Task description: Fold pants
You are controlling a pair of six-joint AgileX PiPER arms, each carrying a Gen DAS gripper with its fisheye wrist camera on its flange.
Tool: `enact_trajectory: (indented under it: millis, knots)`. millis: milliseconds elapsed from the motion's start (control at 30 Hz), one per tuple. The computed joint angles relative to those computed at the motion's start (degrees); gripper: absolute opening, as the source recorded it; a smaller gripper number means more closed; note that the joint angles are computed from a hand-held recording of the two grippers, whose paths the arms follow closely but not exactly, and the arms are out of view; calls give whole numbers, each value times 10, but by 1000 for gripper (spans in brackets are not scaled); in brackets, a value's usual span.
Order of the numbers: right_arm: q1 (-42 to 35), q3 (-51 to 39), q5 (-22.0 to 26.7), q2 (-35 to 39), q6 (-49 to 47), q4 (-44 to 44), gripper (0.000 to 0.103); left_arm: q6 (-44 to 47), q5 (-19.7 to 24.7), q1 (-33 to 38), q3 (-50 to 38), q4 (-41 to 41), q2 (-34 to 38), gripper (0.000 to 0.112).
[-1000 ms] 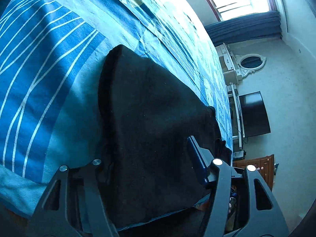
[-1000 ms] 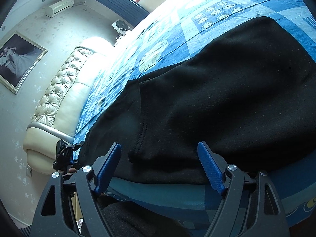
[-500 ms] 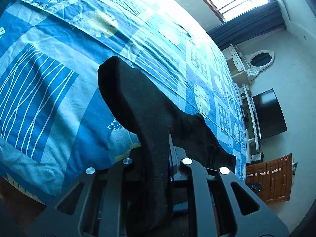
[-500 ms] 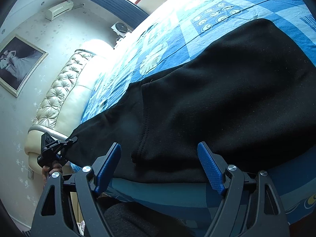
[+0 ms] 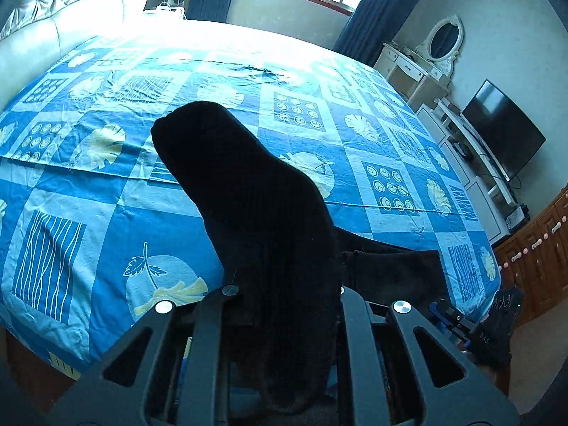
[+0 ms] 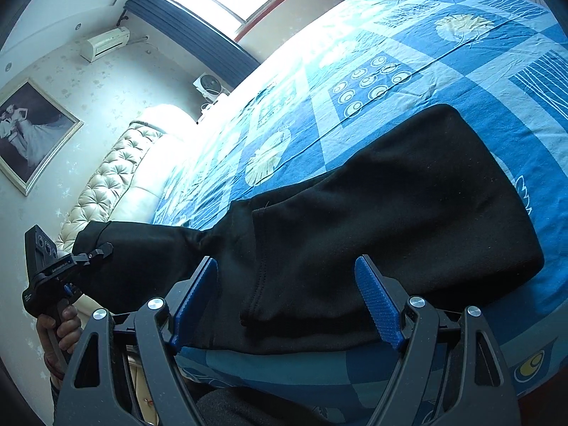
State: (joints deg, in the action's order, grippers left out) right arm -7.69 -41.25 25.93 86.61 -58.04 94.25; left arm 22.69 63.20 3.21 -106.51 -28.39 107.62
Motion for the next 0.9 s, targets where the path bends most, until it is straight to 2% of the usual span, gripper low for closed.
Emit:
enact_trajectory:
  millis: [233,333,533,900]
  knots:
    - [-68,13,6,-18,18,-16,79,-82,-102,-145,76,144,-33,14]
    - [-102,19,15,-15,12,-10,79,-123,-127,-198,95,197,-30,14]
    - [-165,31,36,0,-6,10,79,-202,-158,-281,107,292,-7,14]
    - [-245,46,63,23,-31,31,79,-304,-166,-379,91,406,51,14]
